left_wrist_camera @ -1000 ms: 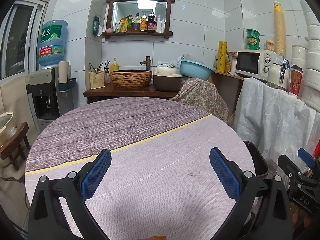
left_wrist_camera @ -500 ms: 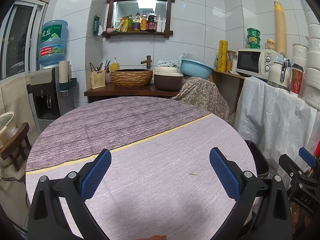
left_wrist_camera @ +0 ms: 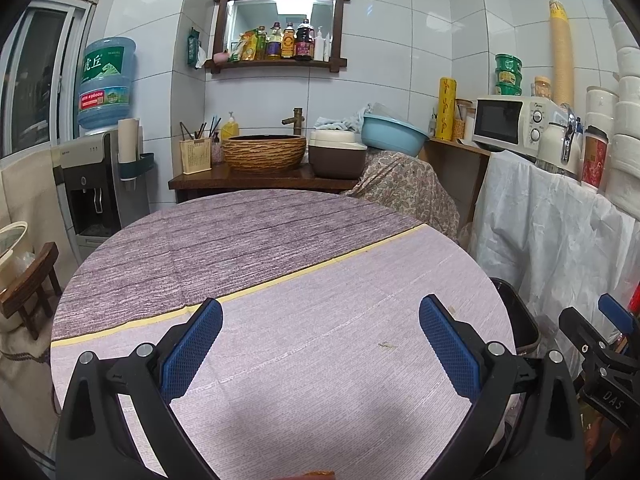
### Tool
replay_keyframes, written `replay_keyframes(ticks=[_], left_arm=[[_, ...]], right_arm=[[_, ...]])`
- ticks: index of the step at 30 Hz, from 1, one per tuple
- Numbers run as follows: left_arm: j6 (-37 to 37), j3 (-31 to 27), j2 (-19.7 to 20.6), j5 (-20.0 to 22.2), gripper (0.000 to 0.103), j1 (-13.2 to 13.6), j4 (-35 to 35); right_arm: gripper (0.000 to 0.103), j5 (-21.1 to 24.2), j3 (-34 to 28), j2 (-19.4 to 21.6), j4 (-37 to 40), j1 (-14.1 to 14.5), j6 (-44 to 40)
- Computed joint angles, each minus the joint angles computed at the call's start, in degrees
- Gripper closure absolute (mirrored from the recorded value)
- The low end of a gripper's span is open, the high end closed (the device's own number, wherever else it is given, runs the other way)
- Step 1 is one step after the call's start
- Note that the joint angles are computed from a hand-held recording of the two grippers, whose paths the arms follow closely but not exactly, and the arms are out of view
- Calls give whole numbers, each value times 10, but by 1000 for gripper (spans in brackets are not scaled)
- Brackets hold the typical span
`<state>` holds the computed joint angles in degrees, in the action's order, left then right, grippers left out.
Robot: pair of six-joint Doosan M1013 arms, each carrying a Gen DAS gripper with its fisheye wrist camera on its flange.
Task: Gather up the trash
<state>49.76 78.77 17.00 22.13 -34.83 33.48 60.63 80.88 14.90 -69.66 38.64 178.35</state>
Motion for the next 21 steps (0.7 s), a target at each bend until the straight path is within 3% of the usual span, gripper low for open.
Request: replay_keyframes(ticks=[21], left_arm=[[11, -3, 1, 4, 5, 2, -10]], right_arm=[[6, 0, -1, 0, 1, 0, -1]])
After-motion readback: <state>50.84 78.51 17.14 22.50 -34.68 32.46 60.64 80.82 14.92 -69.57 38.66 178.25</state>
